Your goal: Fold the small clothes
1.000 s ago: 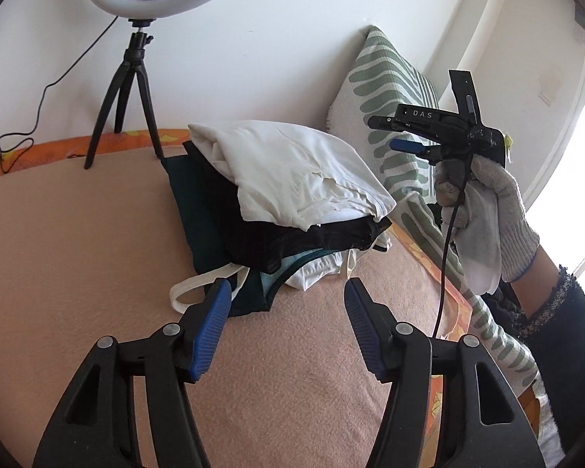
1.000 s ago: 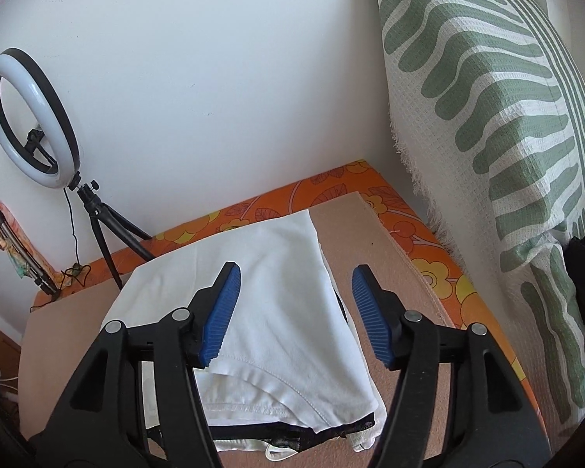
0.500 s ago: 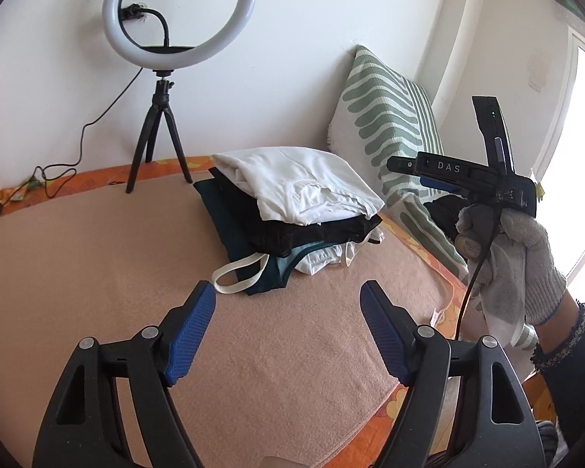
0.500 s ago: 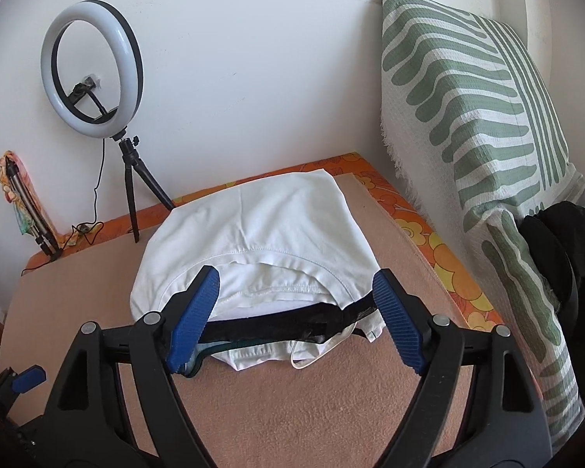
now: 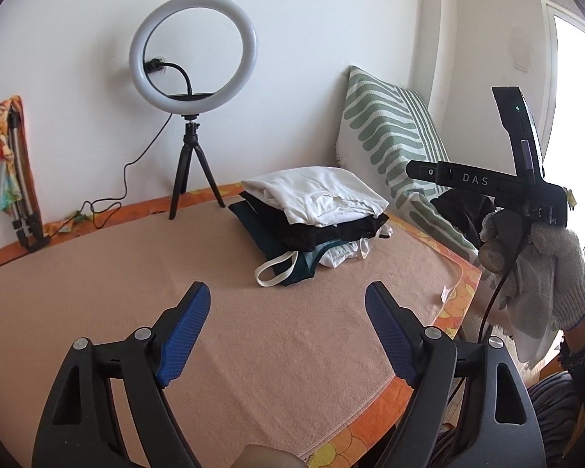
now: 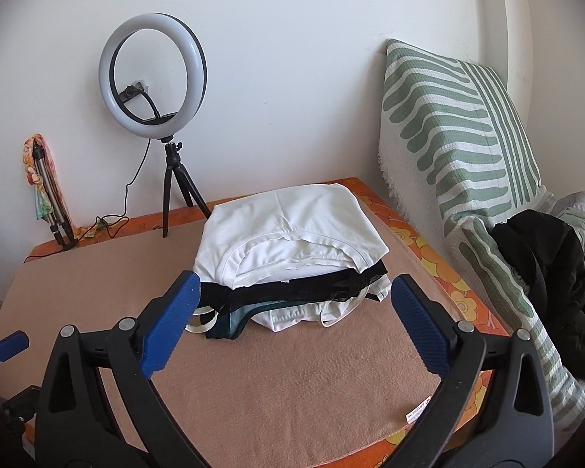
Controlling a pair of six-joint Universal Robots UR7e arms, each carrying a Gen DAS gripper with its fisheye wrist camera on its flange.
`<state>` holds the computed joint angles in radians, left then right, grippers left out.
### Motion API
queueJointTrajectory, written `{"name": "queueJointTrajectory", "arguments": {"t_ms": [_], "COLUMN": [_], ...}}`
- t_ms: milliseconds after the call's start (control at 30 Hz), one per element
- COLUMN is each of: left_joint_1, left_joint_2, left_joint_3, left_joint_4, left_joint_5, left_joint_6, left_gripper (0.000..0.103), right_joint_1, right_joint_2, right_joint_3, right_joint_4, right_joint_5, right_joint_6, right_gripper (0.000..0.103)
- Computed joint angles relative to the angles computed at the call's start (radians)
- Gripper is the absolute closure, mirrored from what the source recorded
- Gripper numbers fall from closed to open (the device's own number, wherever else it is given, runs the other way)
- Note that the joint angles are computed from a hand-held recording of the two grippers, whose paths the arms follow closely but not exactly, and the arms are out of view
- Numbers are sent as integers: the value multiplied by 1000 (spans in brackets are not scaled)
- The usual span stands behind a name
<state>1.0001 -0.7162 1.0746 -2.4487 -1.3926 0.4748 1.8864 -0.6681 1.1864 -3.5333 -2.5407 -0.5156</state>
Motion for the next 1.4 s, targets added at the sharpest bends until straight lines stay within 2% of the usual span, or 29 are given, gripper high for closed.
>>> {"name": "queueJointTrajectory", "arguments": {"t_ms": [100, 267, 400, 500, 633, 733, 1400], "left_joint_1": [1, -1, 4, 4, 0, 4, 6], "left_joint_2": [-16, -20, -16, -14, -13, -16, -21], "left_joint_3": [17, 30, 26, 24, 38, 44, 43], "left_joint_4": [-19, -44, -52, -56, -100, -118, -117], "left_joint_5": [9, 59, 72, 98, 149, 146, 170], "left_joint_6": [15, 49, 49, 52, 63, 64, 66], "left_gripper": [20, 20, 20, 20, 12, 1, 1], "right_joint_1": [13, 23, 31, 32, 32, 32, 38], "right_joint_2": [28, 37, 62, 60, 72, 80, 120], "right_joint_3": [-11, 14, 0, 18, 27, 29, -11], "right_joint_4": [-62, -76, -117, -113, -135, -140, -133], "right_joint_5": [-17, -20, -29, -22, -24, -26, -13], "right_joint_6": [-51, -18, -51, -13, -1, 2, 1], "right_gripper": [1, 0, 0, 0, 0, 0, 0]}}
